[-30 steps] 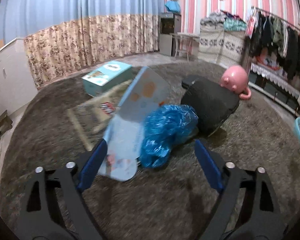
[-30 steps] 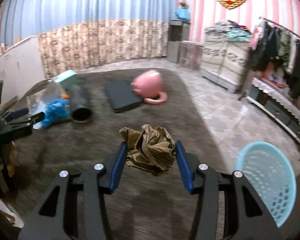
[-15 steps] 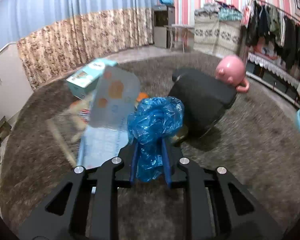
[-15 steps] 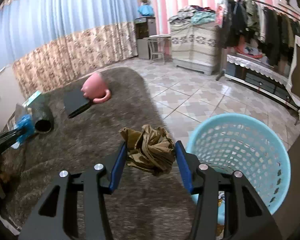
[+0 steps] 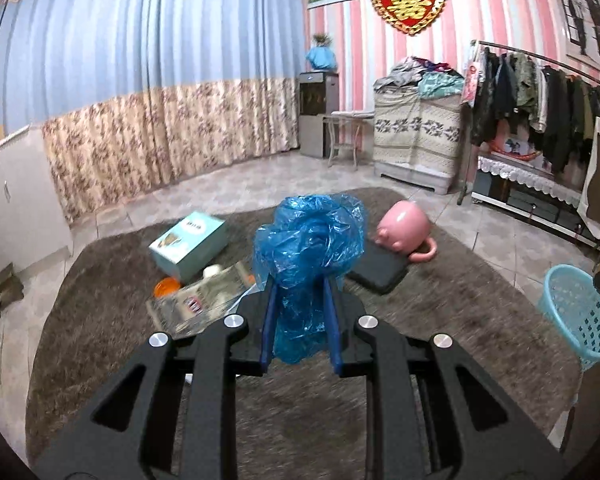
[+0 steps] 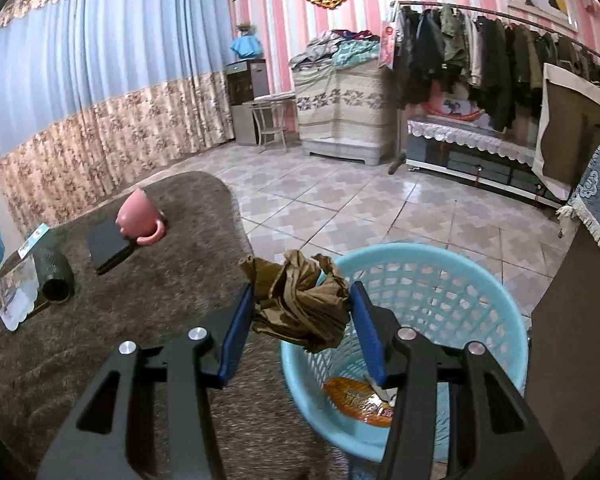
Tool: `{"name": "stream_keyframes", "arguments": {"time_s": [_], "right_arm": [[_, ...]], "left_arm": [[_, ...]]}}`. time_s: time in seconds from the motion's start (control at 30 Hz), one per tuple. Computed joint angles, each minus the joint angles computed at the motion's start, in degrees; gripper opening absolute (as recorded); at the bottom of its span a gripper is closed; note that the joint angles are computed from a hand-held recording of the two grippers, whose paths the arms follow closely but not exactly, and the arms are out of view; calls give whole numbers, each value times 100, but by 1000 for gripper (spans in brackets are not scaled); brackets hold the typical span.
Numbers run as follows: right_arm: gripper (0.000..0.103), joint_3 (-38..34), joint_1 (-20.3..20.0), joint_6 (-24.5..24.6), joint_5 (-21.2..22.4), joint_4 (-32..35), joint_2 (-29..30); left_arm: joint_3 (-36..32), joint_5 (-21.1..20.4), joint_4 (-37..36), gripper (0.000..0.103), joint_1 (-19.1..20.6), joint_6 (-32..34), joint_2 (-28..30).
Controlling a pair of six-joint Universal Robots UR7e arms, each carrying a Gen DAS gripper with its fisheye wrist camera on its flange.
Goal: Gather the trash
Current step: 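Carry the bag and paper over the blue basket and open both tools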
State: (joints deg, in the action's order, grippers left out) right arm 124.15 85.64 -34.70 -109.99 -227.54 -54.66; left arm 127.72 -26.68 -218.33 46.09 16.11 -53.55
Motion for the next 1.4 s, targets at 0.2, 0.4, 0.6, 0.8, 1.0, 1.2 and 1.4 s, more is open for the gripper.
{"name": "stream_keyframes", "arguments": {"time_s": [0.2, 0.4, 0.6, 0.8, 1.0, 1.2, 1.4], "right_arm": [[49, 1, -100, -128, -205, -278, -81], [49, 30, -337, -65, -373, -488, -277], [49, 88, -573, 103, -349, -520, -491], [49, 96, -707, 157, -387, -476, -579], [49, 36, -877, 343, -427, -355, -635], [49, 20, -1023, 667, -413, -222, -701], [49, -34, -1094, 680, -413, -119, -691]], "left_arm": [[-222, -406, 280, 20, -107, -191, 247], [-553, -899, 452, 20, -271, -226, 699], [-935, -1504, 795, 20, -358, -299, 1186], [-1382, -2064, 1132, 20, -410, -335, 1786], [-1852, -2440, 1308, 20, -460, -169, 2392], [-2389, -2846, 1695, 20, -360, -217, 2759], [-3080, -2920, 2237, 20, -332, -57, 3282]]}}
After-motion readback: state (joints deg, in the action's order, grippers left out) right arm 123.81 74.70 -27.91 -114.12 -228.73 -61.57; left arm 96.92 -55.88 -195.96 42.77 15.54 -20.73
